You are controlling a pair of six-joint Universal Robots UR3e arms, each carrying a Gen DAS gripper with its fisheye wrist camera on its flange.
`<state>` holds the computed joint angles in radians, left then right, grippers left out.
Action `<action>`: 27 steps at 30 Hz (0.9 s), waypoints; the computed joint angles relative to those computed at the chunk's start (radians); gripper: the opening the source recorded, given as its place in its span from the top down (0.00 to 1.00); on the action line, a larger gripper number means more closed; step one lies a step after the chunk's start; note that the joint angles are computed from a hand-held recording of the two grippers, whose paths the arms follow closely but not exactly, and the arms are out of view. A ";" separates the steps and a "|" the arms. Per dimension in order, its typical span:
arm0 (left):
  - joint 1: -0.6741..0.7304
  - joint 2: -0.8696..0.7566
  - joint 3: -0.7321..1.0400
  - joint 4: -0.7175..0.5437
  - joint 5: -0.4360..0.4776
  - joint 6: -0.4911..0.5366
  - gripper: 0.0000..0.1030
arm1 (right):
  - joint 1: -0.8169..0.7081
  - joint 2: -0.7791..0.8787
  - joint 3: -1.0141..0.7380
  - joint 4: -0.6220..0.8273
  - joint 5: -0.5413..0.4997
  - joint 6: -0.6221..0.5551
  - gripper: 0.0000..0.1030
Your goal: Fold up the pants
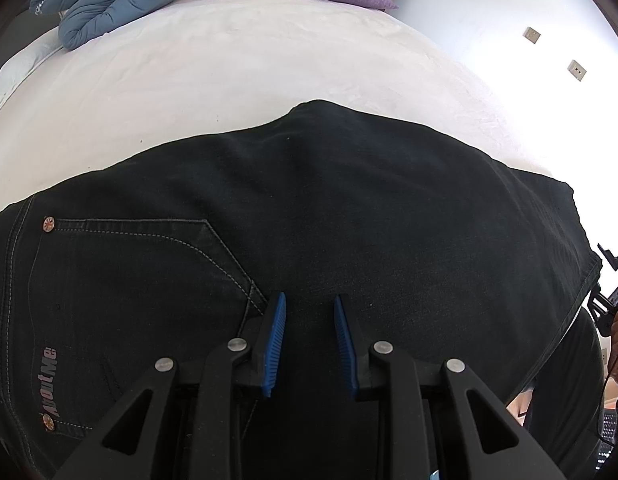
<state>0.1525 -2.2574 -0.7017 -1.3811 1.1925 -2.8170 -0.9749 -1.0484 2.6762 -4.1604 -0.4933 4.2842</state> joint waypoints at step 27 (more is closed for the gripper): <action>0.093 0.036 0.005 -0.103 -0.061 0.066 0.73 | 1.172 -0.070 -1.312 1.612 -1.218 -0.941 0.91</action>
